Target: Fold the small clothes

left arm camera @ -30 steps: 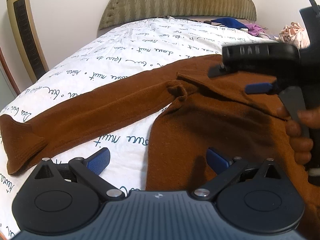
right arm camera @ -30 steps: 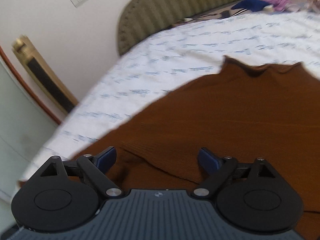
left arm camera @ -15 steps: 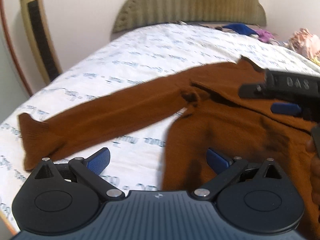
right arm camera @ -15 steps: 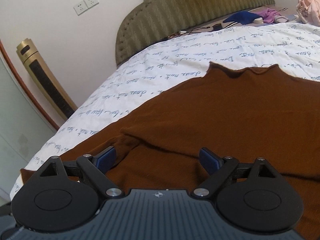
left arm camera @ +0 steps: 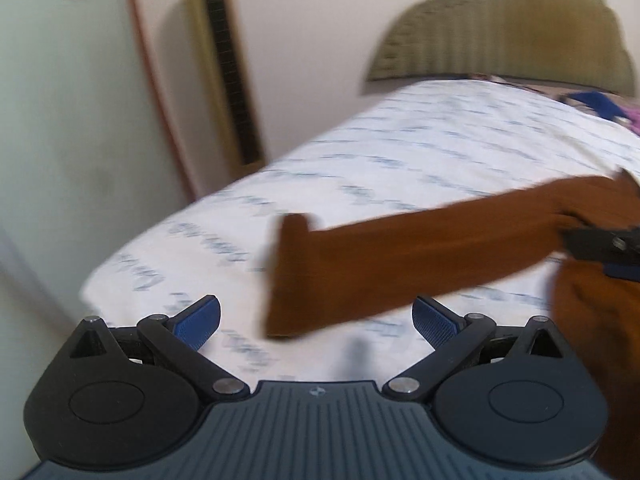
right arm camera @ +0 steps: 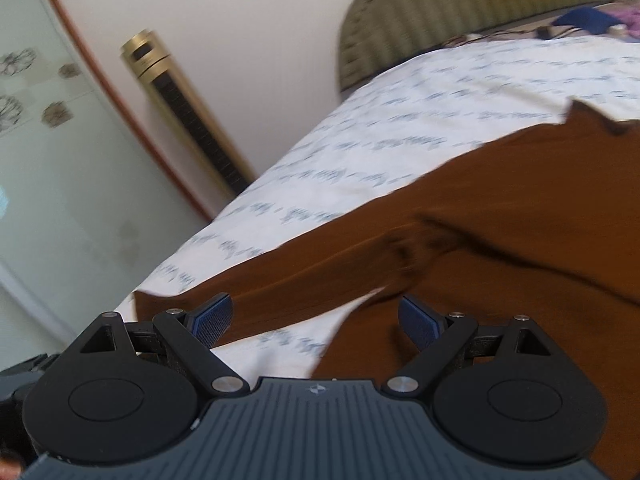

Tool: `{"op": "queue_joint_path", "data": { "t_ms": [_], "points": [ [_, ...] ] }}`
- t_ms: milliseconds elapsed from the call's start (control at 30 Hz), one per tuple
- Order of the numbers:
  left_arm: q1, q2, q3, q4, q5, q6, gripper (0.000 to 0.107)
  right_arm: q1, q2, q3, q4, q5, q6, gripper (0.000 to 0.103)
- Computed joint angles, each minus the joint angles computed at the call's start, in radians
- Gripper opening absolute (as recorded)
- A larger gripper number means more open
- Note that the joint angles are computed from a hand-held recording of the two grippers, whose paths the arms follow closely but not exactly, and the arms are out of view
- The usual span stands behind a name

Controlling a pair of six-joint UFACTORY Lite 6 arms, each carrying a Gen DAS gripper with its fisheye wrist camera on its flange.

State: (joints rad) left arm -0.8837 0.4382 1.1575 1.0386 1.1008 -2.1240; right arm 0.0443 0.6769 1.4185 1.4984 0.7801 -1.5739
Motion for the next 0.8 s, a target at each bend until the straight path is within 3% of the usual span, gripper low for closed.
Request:
{"op": "queue_joint_path", "data": {
  "t_ms": [167, 433, 667, 767, 800],
  "points": [
    [0.094, -0.158, -0.200, -0.008, -0.042, -0.077, 0.103, 0.093, -0.011, -0.012, 0.004, 0.000, -0.004, 0.088],
    [0.135, -0.366, -0.449, -0.043, -0.011, -0.175, 0.103, 0.269, 0.002, -0.006, 0.014, -0.028, 0.012, 0.088],
    [0.155, -0.408, -0.521, -0.064, -0.047, -0.188, 0.103, 0.447, 0.010, 0.025, 0.078, -0.135, -0.085, 0.085],
    [0.154, -0.384, -0.510, -0.065, -0.052, -0.187, 0.103, 0.469, 0.078, 0.116, 0.006, -0.111, 0.006, 0.071],
    [0.155, -0.377, -0.505, -0.063, -0.058, -0.187, 0.103, 0.474, 0.102, 0.150, -0.026, -0.110, 0.050, 0.057]
  ]
}}
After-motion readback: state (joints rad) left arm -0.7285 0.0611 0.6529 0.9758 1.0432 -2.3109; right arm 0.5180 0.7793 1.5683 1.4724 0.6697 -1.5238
